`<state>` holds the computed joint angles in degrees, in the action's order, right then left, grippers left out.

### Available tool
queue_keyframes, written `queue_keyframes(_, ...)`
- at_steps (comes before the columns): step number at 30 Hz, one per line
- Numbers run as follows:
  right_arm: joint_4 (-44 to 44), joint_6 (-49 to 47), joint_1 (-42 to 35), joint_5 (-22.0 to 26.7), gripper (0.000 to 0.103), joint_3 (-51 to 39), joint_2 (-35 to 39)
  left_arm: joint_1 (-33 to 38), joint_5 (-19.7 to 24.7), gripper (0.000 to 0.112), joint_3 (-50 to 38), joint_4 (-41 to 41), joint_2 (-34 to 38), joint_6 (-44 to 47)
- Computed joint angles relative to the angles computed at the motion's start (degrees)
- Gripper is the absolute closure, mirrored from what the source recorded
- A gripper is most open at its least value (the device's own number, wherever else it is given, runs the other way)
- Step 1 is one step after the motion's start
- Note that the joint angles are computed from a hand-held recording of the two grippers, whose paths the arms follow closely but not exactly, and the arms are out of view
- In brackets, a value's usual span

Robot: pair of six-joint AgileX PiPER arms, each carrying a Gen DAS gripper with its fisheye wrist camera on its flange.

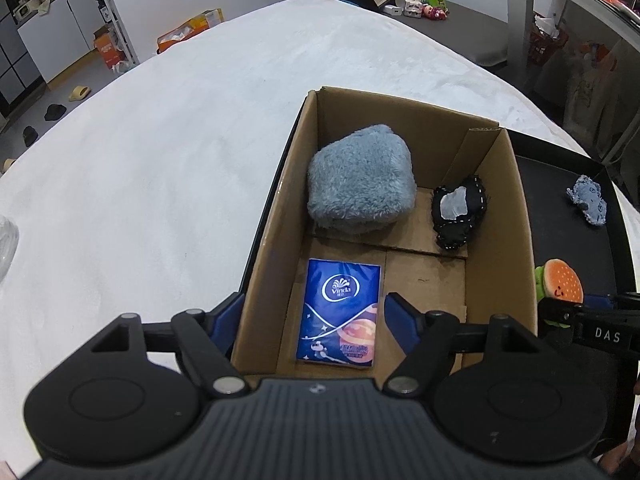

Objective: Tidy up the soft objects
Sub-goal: 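Lower the right gripper onto the burger plush and close on it, then carry the burger plush with the right gripper into the box and release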

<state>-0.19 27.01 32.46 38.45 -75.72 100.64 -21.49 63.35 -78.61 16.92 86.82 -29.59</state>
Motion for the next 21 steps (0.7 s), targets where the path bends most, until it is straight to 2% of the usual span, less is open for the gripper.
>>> queue_keyframes(7, 2.4, -0.4, -0.8, -0.1, 0.064, 1.8, -2.9, 0.9, -1.5, 0.038, 1.5, -1.0, -1.7, 0.6)
queue_keyframes(21, -5.1, 7.3, 1.8, 3.4, 0.064, -4.9, -3.6, 5.6, -5.6, 0.038, 5.6, -5.7, -5.5, 3.7)
